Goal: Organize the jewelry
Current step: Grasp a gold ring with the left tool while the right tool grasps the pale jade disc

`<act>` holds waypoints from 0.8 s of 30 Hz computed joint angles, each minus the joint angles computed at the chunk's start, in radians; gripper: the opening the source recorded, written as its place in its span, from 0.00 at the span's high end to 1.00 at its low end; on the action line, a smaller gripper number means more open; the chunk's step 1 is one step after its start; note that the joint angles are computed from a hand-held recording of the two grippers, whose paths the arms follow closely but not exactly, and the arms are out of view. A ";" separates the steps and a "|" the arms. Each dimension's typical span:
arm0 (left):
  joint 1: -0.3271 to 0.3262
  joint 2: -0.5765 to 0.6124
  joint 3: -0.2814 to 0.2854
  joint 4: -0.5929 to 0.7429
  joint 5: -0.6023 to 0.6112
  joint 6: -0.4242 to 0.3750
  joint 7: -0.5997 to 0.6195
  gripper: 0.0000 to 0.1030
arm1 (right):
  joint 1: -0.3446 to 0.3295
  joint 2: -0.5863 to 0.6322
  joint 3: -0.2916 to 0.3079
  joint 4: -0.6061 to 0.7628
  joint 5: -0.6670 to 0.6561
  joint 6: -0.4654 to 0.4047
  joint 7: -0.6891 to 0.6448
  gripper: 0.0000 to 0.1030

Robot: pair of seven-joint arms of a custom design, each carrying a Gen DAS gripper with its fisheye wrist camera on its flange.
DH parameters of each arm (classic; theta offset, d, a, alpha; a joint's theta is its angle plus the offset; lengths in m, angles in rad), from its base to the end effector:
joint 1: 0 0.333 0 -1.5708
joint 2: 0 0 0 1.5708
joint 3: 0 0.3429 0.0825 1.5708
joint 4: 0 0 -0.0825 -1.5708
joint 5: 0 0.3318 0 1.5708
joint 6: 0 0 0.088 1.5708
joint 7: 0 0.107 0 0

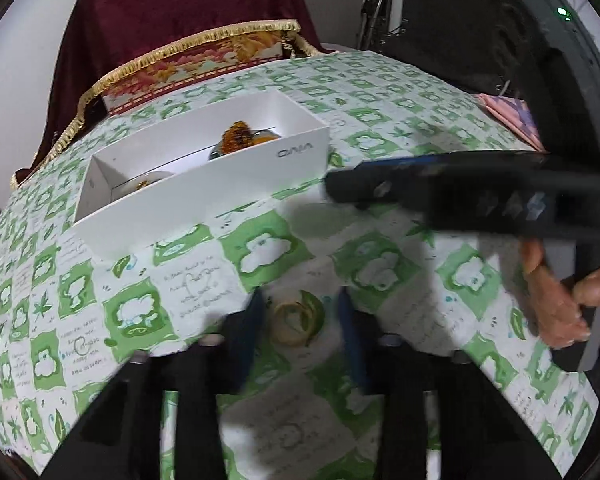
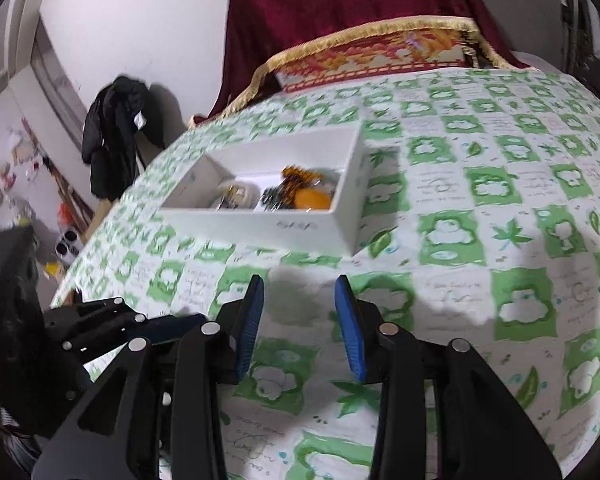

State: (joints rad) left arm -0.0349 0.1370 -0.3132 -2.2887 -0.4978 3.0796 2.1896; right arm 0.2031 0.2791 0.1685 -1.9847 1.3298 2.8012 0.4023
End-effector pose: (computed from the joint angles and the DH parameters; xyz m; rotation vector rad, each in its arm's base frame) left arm 0.5183 -0.1409 0.4292 -1.4050 2.2713 -0.7845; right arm 0.5678 0.1638 0.4169 -1.8568 1.3140 -0.1132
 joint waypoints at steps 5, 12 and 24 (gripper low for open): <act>0.019 -0.010 0.016 -0.003 0.010 0.020 -0.072 0.79 | 0.055 0.013 0.003 -0.016 -0.179 0.097 0.088 0.63; 0.019 -0.005 0.068 0.018 0.035 0.003 -0.171 0.79 | 0.104 0.038 -0.017 -0.036 -0.477 0.181 0.313 0.53; 0.045 -0.003 0.050 0.015 0.063 0.007 -0.211 0.79 | -0.155 0.019 0.314 -0.091 -0.377 0.313 0.129 0.77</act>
State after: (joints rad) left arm 0.0098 0.1344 -0.2630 -2.2741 -0.4351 3.0868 1.9783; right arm 0.0479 0.2984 0.4825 -2.0759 0.9524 3.1144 0.5315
